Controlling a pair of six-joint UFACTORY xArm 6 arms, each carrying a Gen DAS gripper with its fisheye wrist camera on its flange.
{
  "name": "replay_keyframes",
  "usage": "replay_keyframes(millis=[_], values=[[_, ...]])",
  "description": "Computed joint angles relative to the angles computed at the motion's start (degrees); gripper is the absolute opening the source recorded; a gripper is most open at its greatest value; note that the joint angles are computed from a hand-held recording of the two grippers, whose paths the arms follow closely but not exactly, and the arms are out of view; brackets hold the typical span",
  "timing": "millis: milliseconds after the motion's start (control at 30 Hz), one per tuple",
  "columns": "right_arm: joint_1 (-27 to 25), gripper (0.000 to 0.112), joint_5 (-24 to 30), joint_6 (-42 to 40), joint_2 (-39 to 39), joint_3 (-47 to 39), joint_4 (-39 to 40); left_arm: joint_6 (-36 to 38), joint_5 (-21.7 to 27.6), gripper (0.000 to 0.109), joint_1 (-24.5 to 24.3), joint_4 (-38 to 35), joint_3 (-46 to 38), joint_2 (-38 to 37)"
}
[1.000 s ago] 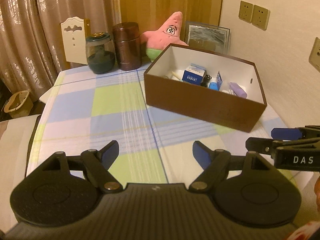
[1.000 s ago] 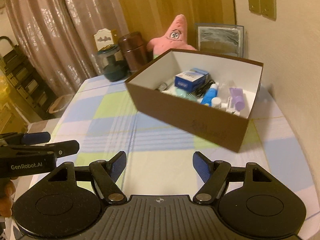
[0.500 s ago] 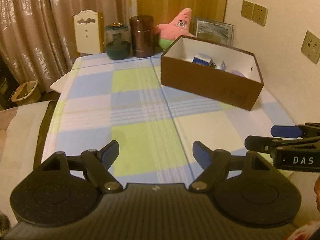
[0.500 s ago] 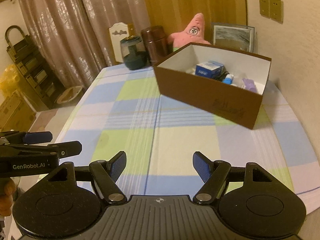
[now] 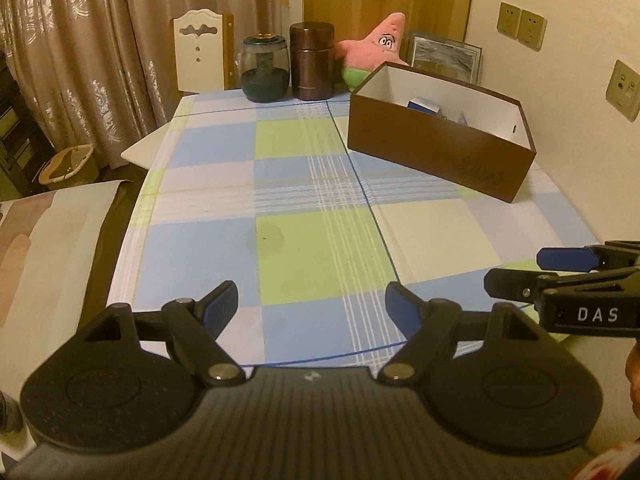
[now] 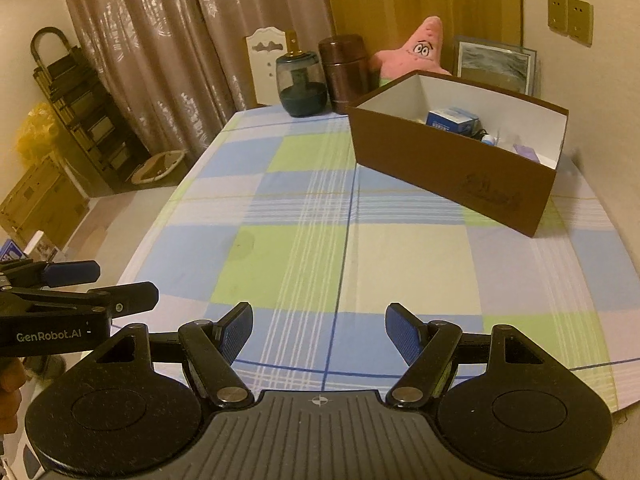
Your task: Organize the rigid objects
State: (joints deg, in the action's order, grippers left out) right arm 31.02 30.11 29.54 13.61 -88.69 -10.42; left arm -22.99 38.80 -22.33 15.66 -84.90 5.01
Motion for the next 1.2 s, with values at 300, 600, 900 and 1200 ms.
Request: replay_keyframes(millis=[300, 600, 900, 1200], values=[[0.34, 0.073, 0.46, -0.35, 0.47, -0.77, -0.15, -0.64, -0.28, 0.079, 0.31, 0.11, 0.66, -0.53], [0.43, 0.073, 0.66, -0.34, 0.64, -0.94, -0.27, -0.23, -0.25, 0.079, 0.49, -0.48, 0.70, -0.47], [0.46, 0.073, 0.56, -0.30, 0.82, -1.11, -0.27, -0.43, -0.30, 0.079, 0.45, -0.36, 0.74, -0.48], [0.59, 0.073, 0.61, -0.55, 1.31, -1.83, -0.25, -0.27, -0.38, 0.079, 0.53, -0.43, 0.65, -0.32]])
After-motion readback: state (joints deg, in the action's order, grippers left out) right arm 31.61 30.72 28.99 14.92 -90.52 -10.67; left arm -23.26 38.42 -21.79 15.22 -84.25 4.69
